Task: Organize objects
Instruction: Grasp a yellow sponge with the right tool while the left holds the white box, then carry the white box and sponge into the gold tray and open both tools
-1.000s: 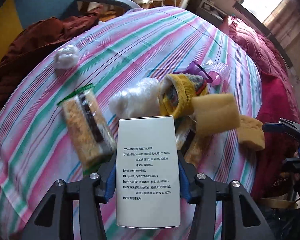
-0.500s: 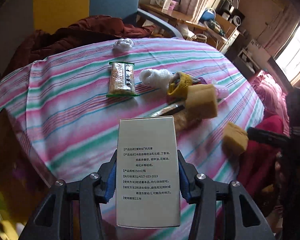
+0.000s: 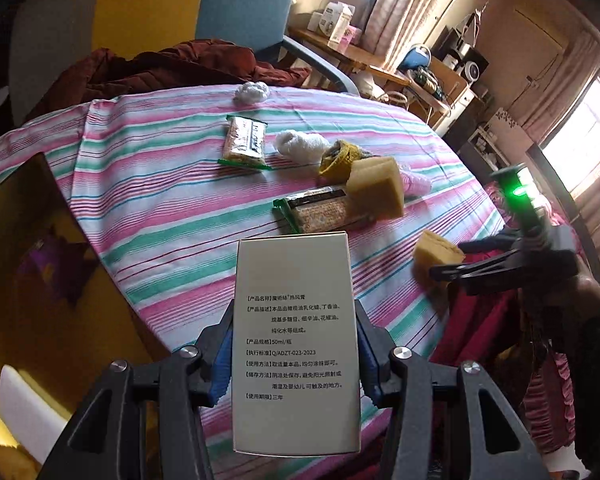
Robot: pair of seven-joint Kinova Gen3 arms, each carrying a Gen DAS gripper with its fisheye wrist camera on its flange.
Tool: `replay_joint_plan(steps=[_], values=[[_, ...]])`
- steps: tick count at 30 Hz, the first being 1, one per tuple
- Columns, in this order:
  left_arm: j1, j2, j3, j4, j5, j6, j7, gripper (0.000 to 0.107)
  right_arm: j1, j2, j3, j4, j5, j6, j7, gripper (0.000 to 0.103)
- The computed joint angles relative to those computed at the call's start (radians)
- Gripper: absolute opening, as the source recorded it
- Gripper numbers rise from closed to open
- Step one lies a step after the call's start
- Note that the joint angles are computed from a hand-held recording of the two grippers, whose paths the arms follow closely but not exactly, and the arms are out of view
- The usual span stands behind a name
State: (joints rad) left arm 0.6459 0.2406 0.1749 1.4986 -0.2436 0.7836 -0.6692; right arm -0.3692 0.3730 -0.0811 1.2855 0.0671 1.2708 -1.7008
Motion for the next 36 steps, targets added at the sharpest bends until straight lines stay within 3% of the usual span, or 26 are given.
replay_joint_plan(steps=[2, 4, 12, 21, 27, 36], values=[[0.018, -0.023, -0.012, 0.027, -0.031, -0.016, 0.050, 0.051, -0.035, 0.045, 0.009, -0.041, 0.053, 0.067, -0.008, 0.060], [0.029, -0.046, -0.018, 0.053, -0.066, -0.028, 0.103, 0.051, -0.048, 0.054, 0.011, -0.045, 0.074, 0.081, -0.004, 0.059], [0.019, -0.142, 0.012, 0.163, -0.191, -0.020, 0.307, 0.051, -0.032, -0.054, 0.012, 0.083, 0.078, -0.061, -0.065, 0.058], [-0.082, -0.281, 0.088, 0.300, -0.290, 0.030, 0.531, 0.051, -0.038, -0.192, -0.047, 0.129, 0.031, -0.209, -0.070, 0.058], [-0.186, -0.404, 0.132, 0.388, -0.308, 0.119, 0.617, 0.051, -0.136, -0.156, -0.116, 0.058, -0.035, -0.271, -0.016, 0.058], [-0.349, -0.542, 0.212, 0.494, -0.307, 0.238, 0.683, 0.051, -0.302, -0.009, -0.142, -0.107, -0.068, -0.237, 0.039, 0.058]])
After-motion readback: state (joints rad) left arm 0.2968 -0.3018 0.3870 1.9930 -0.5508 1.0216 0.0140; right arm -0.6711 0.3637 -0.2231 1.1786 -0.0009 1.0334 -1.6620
